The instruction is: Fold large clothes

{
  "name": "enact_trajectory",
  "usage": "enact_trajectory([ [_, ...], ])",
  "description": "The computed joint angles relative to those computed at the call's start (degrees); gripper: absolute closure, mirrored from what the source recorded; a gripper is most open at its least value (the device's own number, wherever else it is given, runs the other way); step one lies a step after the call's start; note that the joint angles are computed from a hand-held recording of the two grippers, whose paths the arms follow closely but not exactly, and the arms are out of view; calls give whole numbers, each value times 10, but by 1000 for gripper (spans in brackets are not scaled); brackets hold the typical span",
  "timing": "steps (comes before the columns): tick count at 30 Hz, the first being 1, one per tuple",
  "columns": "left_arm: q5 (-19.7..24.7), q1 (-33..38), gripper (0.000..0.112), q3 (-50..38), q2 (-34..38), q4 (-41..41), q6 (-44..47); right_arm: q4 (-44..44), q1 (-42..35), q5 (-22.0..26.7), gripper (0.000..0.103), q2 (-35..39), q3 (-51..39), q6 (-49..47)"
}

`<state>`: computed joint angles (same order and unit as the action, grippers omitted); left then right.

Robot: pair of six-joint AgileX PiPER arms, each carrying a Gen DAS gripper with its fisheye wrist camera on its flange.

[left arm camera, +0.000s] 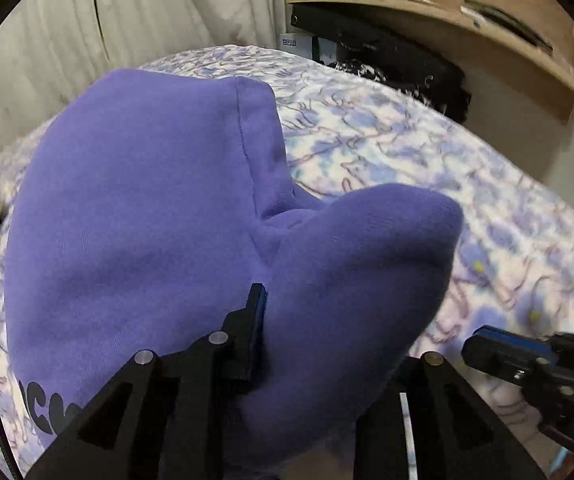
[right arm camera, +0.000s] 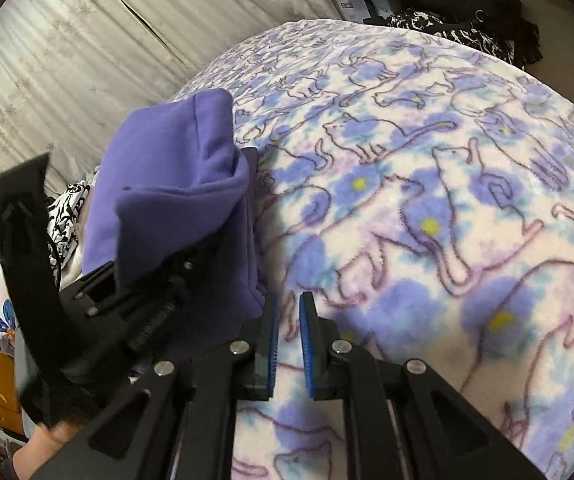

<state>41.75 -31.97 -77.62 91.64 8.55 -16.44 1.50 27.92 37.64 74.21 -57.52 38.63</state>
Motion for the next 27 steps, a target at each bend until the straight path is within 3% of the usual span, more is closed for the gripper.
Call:
enact_trajectory([
  [1, 3, 12, 84, -2, -5, -24, 24, -2, 0, 0, 93, 0, -2, 0],
  [3, 10, 29, 65, -11, -14, -89, 84, -7, -1, 2, 93, 0, -9, 4],
  [5, 13, 46, 20, -7, -25, -166, 148, -1, -2, 1, 93, 2, -14, -2],
  [6, 10, 47, 15, -1, -33, -187, 162, -2, -1, 3, 93, 0, -15, 0],
  [11, 14, 54, 15, 18, -67, -230, 187, -23, 8, 18, 93, -6, -27, 15],
  [15, 48, 95, 15, 21, -99, -291, 213, -40, 16, 41, 92, -8, -53, 18],
  [16, 58, 108, 15, 20, -107, -303, 219, -36, 14, 43, 90, -9, -58, 10],
  [20, 95, 152, 15, -5, -137, -258, 196, 11, 0, 50, 62, -8, -98, -54],
  [23, 121, 179, 15, -41, -133, -190, 176, 40, -7, 64, 59, 22, -153, -107],
  [25, 147, 178, 21, -89, -104, -110, 145, 45, -10, 93, 59, 61, -208, -136],
  [27, 183, 185, 48, -151, -59, -81, 155, 67, -18, 115, 59, 107, -264, -185],
])
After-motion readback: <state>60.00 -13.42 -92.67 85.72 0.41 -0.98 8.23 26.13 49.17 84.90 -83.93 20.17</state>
